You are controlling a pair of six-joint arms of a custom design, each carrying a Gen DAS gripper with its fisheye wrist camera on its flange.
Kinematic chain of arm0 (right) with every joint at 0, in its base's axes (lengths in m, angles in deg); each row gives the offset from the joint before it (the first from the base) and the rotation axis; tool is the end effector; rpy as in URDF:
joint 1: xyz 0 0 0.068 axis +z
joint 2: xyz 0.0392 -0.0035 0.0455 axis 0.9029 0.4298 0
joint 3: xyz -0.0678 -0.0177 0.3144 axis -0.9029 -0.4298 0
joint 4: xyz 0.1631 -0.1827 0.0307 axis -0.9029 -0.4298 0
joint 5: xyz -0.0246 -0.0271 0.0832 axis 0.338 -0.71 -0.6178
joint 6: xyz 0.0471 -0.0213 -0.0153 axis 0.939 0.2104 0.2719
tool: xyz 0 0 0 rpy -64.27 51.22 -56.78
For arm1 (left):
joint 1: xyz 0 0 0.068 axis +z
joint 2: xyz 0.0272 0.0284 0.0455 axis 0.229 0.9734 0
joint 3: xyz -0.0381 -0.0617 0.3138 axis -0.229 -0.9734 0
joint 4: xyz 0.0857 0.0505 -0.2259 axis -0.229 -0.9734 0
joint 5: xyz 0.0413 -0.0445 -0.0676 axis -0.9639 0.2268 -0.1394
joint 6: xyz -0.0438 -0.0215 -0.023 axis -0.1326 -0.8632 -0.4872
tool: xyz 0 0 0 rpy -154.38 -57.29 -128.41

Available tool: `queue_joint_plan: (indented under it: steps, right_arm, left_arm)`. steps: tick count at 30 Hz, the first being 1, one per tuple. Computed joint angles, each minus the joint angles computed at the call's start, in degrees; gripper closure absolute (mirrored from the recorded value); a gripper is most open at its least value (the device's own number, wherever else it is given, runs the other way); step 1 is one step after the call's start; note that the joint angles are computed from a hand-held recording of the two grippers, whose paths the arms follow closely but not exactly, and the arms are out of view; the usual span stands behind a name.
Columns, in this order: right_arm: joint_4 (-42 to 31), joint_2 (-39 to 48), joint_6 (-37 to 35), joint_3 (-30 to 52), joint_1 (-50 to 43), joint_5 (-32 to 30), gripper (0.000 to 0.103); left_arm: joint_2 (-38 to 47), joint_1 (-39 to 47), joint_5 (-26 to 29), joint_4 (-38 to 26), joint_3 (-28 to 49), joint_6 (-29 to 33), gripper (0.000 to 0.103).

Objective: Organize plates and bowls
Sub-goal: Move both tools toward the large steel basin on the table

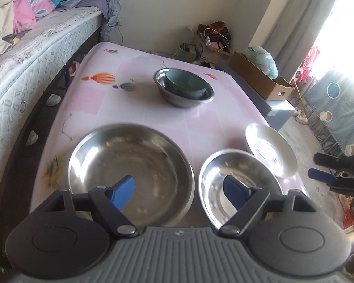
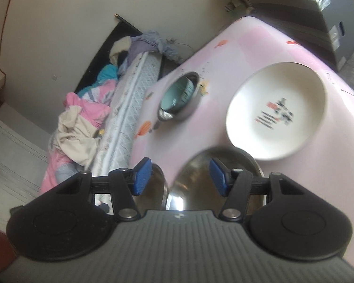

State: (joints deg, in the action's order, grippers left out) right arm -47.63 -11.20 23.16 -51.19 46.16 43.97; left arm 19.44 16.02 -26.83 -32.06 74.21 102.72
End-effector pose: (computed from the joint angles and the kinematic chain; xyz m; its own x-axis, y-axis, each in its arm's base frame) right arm 0.2249 -0.0585 0.2298 -0.4722 0.7322 -0.4909 0.2957 0.6562 0.6943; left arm 0.3821 -0.0012 0.2564 -0.7323 0.2363 -0.6387 0.5098 0.8121 -0.2841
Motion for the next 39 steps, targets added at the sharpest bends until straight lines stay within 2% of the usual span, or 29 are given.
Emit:
queue_joint_plan:
  steps: [4,8,18,24,30,35,39]
  right_arm:
    - [-1.70,-5.27,-2.86,-4.75,2.86,6.26,0.048]
    - [0.33,-7.58,-2.70,-10.66,4.56,8.63,0.048]
    - [13.07,-5.99,3.11,-21.63,9.09,13.13,0.048]
    - [12.48,-4.85,0.67,-19.70,4.55,10.87,0.048]
    - [11.45,-3.56,-3.02,-16.72,-4.49,6.89,0.048]
    - [13.98,1.25,-4.71,-15.07,-10.77,4.59,0.048]
    - [15.88,6.65,-5.16,-13.42,-14.27,2.71,0.048]
  left_arm:
    - [-3.73,0.11,-0.69,4.77,-8.65,-0.01,0.020]
    - [-5.79,-0.15,-0.93,7.43,-14.45,1.10,0.022]
    - [-9.44,-3.60,-2.35,14.27,-22.74,1.03,0.027]
    - [-8.31,-8.59,-4.07,14.90,-18.14,-0.50,0.027]
    - [-2.86,-14.03,-7.19,11.30,-7.04,-3.33,0.027]
    - [1.92,-17.84,-9.65,8.42,0.92,-4.86,0.028]
    - [4.88,-18.77,-9.40,6.49,4.83,-6.27,0.029]
